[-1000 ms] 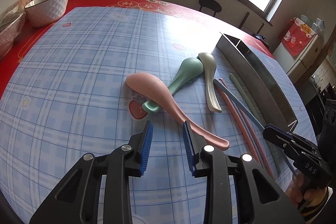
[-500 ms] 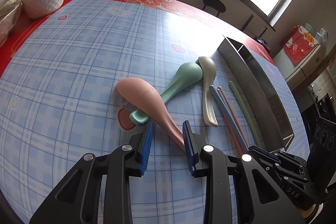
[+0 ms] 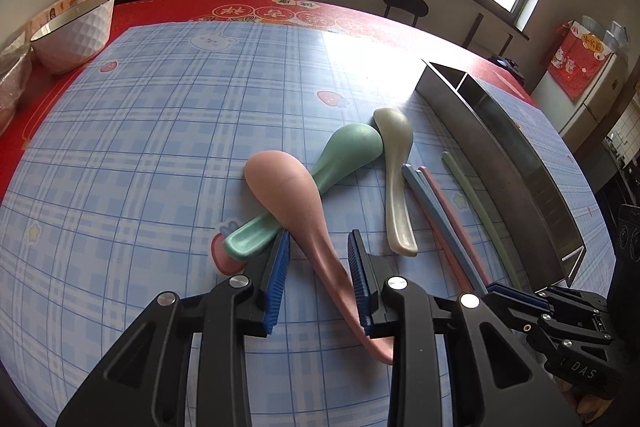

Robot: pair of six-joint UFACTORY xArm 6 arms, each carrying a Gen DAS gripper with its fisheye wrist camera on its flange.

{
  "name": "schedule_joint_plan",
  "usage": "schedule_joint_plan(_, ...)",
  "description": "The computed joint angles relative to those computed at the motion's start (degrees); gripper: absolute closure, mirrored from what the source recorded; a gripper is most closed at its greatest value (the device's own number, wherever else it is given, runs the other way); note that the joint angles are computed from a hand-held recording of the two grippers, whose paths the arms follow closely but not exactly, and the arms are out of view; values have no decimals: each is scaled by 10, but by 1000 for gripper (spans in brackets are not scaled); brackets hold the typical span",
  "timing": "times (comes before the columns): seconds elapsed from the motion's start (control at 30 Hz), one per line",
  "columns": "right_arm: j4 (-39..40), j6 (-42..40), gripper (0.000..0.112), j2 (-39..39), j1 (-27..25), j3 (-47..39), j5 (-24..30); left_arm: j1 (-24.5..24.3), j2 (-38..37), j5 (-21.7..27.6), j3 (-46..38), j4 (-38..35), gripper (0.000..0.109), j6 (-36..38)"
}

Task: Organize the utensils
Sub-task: 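Close the left tool on the pink spoon's handle while the right tool holds the blue chopsticks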

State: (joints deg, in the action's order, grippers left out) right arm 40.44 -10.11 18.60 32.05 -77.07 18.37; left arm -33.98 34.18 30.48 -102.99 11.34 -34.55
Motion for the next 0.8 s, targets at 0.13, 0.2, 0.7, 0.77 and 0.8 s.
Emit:
schedule_joint_plan(0.13,20,-14,104,-3,-1,4,1,-4,-6,-5,11,26,80,-11)
schedule_joint_plan(0.2,26,-19,104,-3,-2,4,2,-3,-14,-14,26,2,80,7)
schedule_joint_plan(0.7,37,-22,104,-3,-2,4,1,-6,44,54,-76,30,83,52)
schedule_joint_plan(0.77,37,-22,104,-3,-2,4,1,-11,50,61,-86,61,86,37)
schedule_joint_plan(0.8,37,-22,104,-3,-2,4,1,-12,49,55,-83,67,88,35)
